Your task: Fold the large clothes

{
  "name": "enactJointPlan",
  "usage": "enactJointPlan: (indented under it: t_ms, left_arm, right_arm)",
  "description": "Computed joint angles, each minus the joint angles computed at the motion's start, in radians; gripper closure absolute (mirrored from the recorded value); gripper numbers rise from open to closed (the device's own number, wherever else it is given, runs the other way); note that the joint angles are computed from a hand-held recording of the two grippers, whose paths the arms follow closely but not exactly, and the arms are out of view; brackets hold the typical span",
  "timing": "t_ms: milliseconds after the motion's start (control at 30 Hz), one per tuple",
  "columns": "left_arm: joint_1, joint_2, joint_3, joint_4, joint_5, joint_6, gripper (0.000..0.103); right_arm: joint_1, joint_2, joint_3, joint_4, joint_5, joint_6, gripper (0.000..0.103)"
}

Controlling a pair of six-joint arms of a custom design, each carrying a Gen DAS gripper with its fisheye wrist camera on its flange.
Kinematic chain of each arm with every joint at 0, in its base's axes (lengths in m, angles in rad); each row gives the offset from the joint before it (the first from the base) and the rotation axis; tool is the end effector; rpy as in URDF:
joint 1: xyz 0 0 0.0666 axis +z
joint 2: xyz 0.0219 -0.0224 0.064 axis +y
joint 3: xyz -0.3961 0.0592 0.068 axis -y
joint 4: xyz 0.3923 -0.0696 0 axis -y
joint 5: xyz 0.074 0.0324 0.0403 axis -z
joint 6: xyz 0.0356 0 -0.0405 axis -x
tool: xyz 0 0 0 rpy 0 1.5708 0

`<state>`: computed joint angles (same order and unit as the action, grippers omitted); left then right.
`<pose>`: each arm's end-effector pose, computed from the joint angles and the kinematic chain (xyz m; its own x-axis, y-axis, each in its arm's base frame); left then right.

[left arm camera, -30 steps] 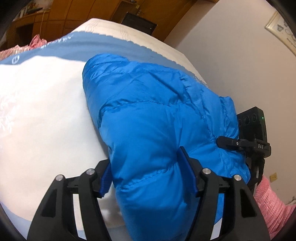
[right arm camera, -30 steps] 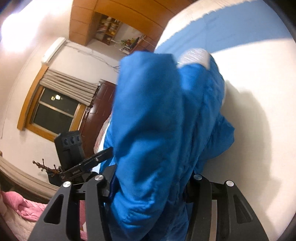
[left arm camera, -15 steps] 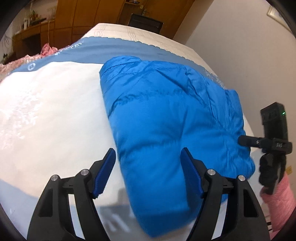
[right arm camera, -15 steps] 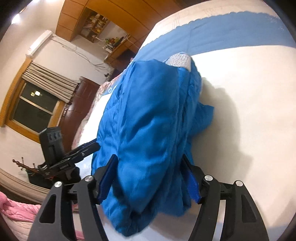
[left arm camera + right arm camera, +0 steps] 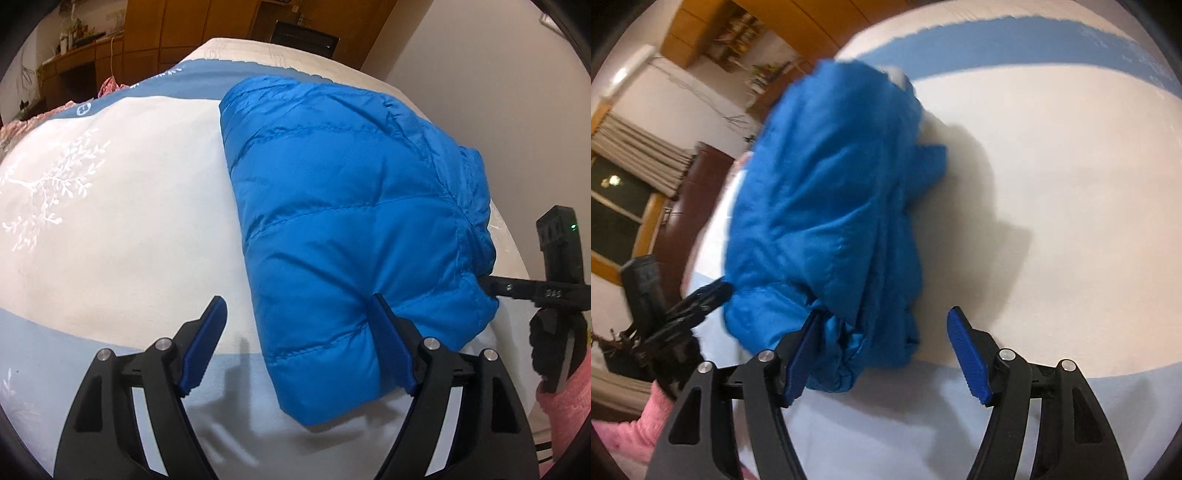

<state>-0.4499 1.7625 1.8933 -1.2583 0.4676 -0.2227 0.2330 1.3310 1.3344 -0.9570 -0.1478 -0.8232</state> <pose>0.5316 -0.2750 0.4620 -0.6692 0.5421 -0.5083 0.7281 0.6152 -0.3024 0.4360 0.1084 0.4437 -0.7678 0.5633 -0.3054 0.3702 0.7790 0.5061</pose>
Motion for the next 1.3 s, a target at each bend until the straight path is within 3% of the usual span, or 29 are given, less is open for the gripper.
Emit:
enactJointPlan:
  t_ms: [133,367,600,700,933,1100,1300]
  left_arm:
    - [-0.009,-0.002,0.023,-0.02,-0.047,0.024,0.024]
    - [-0.013,-0.061,0.025,-0.074,-0.132,0.035,0.022]
    - [-0.023,-0.163,-0.029,-0.083,-0.21,0.026,0.013]
    - [-0.026,-0.199,-0.046,-0.083,-0.234,0.038,0.012]
    - [-0.024,-0.269,-0.061,-0.106,-0.262,0.068,0.012]
    - [-0.025,-0.302,-0.059,-0.131,-0.291,0.07,0.011]
    - [-0.032,-0.334,-0.062,-0.158,-0.325,0.07,0.011]
  right_arm:
    - [0.004,0.01,0.017,-0.012,0.011,-0.039,0.035]
    - [0.118,0.035,0.181,-0.254,0.247,-0.021,0.021]
    - [0.243,0.064,0.305,-0.401,0.372,-0.057,0.015]
    - [0.279,0.088,0.365,-0.479,0.405,-0.093,0.009]
    - [0.333,0.097,0.427,-0.556,0.461,-0.16,0.007]
    - [0.369,0.126,0.5,-0.657,0.498,-0.197,0.005]
    - [0.404,0.123,0.521,-0.681,0.51,-0.239,0.005]
